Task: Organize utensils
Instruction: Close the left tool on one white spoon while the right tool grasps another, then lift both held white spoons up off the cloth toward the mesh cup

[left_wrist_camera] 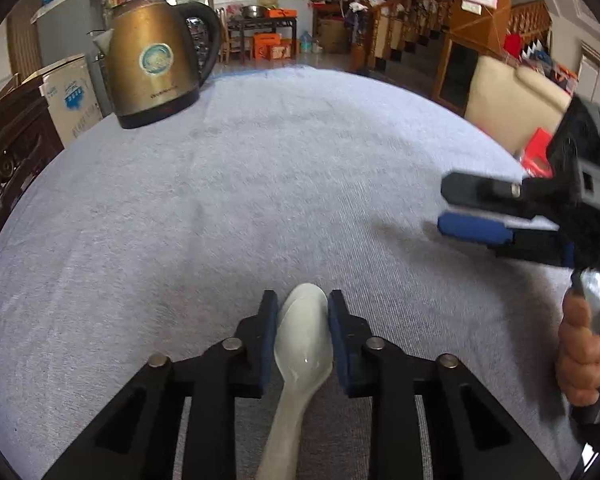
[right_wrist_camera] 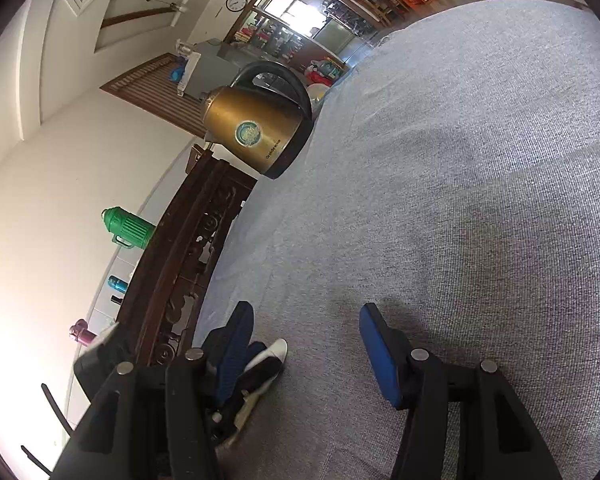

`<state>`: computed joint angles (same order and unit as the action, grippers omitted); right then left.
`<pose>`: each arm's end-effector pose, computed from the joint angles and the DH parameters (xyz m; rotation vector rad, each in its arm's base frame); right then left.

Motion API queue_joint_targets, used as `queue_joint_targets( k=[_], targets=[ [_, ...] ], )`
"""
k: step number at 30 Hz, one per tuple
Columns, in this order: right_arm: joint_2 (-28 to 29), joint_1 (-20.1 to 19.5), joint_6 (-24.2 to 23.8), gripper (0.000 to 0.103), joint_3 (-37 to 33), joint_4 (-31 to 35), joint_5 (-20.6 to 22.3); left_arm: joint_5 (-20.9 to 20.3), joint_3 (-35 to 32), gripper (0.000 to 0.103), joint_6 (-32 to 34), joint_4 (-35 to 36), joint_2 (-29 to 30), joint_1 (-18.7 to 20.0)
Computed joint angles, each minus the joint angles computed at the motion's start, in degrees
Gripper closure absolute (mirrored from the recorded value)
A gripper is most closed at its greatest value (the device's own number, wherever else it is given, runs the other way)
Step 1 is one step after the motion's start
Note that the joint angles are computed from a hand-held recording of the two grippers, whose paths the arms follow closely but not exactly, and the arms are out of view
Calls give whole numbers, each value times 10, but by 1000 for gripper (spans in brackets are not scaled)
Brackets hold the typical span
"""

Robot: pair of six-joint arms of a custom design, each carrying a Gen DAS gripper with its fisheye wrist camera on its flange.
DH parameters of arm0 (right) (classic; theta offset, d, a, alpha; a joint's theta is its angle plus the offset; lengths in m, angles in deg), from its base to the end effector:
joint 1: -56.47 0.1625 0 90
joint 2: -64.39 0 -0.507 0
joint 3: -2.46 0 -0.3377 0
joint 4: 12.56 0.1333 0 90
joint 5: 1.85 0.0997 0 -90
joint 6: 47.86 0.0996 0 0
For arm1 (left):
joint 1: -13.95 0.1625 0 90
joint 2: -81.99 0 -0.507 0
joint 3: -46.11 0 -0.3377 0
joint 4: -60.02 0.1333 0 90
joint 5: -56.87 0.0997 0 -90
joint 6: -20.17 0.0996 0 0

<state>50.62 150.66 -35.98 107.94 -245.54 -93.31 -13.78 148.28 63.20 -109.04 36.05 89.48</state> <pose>0.1759 -0.6112 -0.0389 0.2010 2.7396 -1.3101 -0.0060 -0.6890 0.1982 1.2126 2.4028 -0.4132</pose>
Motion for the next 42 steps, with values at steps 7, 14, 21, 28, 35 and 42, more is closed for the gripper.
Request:
queue_joint_targets(
  k=[7, 14, 21, 28, 35, 42],
  targets=[
    [1, 0, -7, 43, -1, 3, -3, -42, -37, 80, -56, 37, -19, 13],
    [0, 3, -15, 44, -8, 22, -5, -41, -71, 82, -122, 38, -30, 33],
    [-24, 25, -43, 44, -72, 254, 6, -46, -85, 82, -151, 39, -47, 48],
    [-24, 64, -80, 73, -197, 542, -56, -70, -84, 82, -160, 48, -66, 62],
    [23, 77, -92, 75, -274, 515, -120, -66, -93, 82, -165, 56, -74, 70],
    [37, 98, -124, 72, -342, 641, -152, -70, -105, 82, -186, 68, -74, 79]
  ],
)
